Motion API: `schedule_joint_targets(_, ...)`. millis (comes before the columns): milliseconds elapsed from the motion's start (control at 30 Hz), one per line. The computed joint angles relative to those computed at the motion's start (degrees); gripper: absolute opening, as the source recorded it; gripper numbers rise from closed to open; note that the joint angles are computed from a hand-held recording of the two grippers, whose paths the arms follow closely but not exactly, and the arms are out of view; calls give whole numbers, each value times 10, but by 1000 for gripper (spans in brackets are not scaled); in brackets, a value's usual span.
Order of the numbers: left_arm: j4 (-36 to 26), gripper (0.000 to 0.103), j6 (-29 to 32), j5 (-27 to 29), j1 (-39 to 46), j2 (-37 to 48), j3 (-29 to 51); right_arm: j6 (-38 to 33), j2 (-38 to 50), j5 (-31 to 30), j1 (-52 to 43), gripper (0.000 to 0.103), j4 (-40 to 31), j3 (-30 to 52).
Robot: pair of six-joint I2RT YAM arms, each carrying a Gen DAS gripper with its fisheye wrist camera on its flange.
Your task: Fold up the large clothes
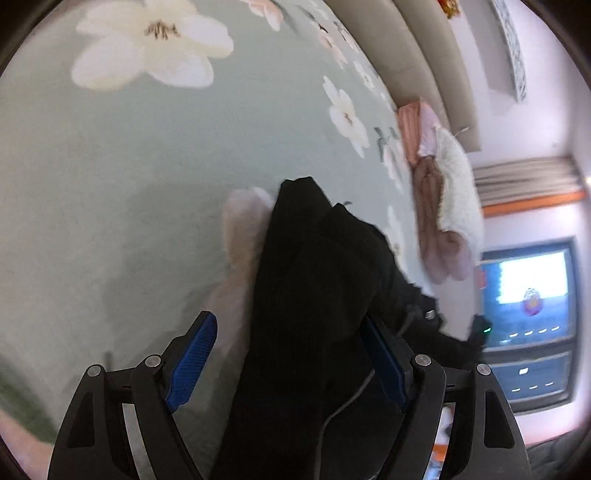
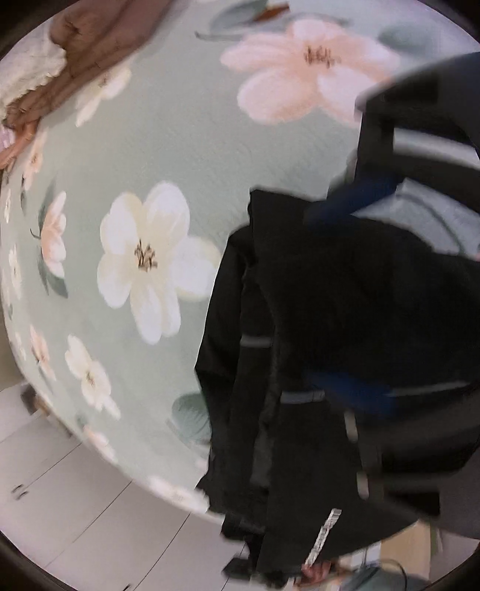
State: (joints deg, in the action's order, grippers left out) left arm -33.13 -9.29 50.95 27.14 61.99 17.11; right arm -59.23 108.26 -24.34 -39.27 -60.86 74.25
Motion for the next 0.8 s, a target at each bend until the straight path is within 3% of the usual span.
schedule_joint_targets(100,32,80,-51,-43,-69,-19,0,-8,-61,-15,-15,29,38,-51)
schedule_joint_targets(200,61,80,-80,-45,-120,-44,-7,-17,-116,-20,-33,25,52,-86)
schedule_joint_targets(233,69,69,-102,-72,-139,-70,-10,-12,-128,-18,-35,24,58,-94)
schedule_joint_targets(267,74,50,-123,-117,-170,-104,-10,-4,-141,-14,-36,22,69,-103)
schedule_joint_targets(300,56,5,-128,-152,-196,-109,3,6,-155,-10,-36,19,77,-110)
schedule_joint_targets(367,10,7,-165,-216,-228,-183,21,19,-185,-10,-43,17,83,-111)
schedule_joint_targets(467,-96,7,-184,-222,-212,-307,77,26,-218,-36,-73,16,45,-69)
schedule_joint_targets(533,-107,7,-190,-210,-209,-316,128,31,-242,-49,-83,16,35,-48)
schedule_joint_targets(633,-54,7,-194,-263,-254,-237,197,83,-269,-37,-55,16,105,-48)
schedule_joint_targets(667,-12,7,-196,-281,-262,-191,206,119,-253,-23,-32,16,131,-42)
schedule_joint_targets(700,-23,8,-177,-276,-242,-174,213,155,-228,-1,-5,16,159,-38)
schedule_joint_targets(800,58,8,-188,-313,-255,-39,194,223,-137,75,64,16,220,-34)
